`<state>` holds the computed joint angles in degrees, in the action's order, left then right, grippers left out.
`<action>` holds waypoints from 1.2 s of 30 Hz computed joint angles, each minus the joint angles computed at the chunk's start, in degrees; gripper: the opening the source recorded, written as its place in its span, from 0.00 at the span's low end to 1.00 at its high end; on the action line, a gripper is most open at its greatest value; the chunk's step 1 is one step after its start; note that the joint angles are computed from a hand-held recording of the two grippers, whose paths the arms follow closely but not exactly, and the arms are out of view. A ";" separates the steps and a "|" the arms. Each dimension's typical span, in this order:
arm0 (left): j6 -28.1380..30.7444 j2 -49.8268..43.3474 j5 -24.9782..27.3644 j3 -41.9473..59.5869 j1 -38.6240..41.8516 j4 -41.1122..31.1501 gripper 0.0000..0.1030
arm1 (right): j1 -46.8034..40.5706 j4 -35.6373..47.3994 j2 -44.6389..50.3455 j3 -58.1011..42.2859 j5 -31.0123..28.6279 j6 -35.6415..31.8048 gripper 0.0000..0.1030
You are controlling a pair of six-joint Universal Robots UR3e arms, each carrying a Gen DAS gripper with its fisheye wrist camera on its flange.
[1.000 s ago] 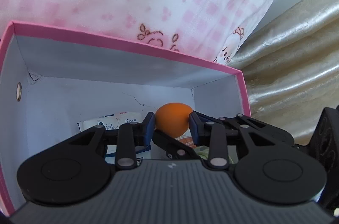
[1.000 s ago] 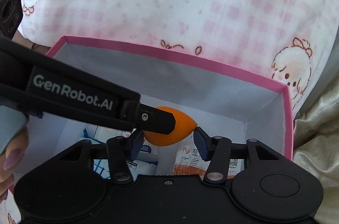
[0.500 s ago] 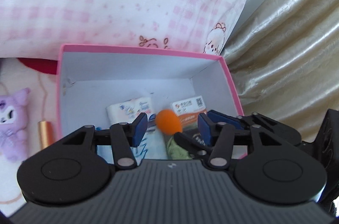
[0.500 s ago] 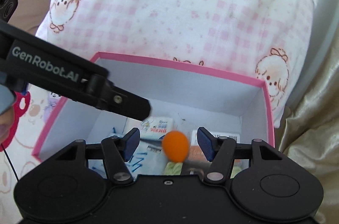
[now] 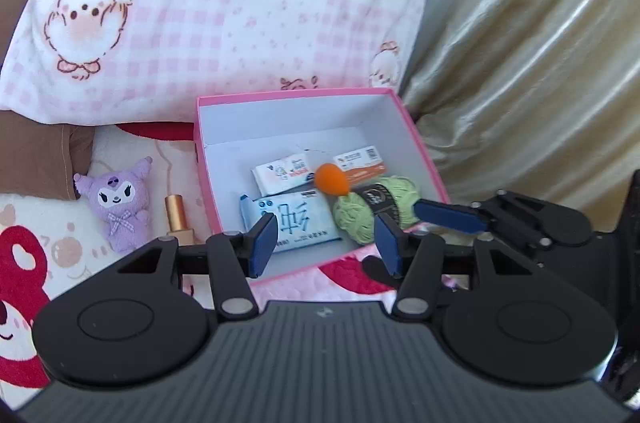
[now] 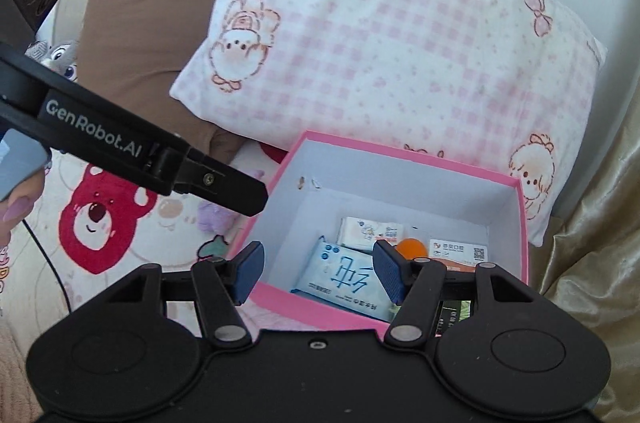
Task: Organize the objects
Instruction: 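Release the sponge onto the box contents and open both grippers, then move both grippers toward the gold-capped foundation bottle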
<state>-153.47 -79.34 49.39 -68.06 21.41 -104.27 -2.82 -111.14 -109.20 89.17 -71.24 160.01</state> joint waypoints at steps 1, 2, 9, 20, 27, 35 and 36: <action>3.51 1.22 -1.25 1.56 2.82 -4.89 0.51 | 1.23 0.80 -0.26 -0.75 -0.09 0.41 0.64; 6.40 2.27 -1.82 2.86 5.28 -8.78 0.51 | 2.39 1.12 -0.63 -1.18 0.07 0.76 0.64; 33.28 5.23 -4.91 15.31 28.17 -42.47 0.58 | 14.12 1.73 2.41 -6.06 -4.34 5.10 0.71; 44.84 10.16 -1.32 5.11 43.96 -43.18 0.72 | 28.02 0.81 17.31 -17.31 -10.90 8.56 0.85; 31.39 9.81 -0.93 -11.17 37.71 -19.32 0.78 | 32.74 -5.37 26.65 -19.73 -16.00 13.78 0.88; 22.55 3.15 0.70 -21.08 31.85 -1.92 0.78 | 36.57 -23.58 34.43 -12.89 -21.05 13.13 0.88; 21.56 2.24 0.84 -21.93 31.34 -0.10 0.78 | 36.79 -25.02 35.47 -12.45 -21.35 13.29 0.88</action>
<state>-131.91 -77.10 50.23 -89.99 52.75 -104.37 33.97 -136.16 -73.72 76.72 -92.59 173.30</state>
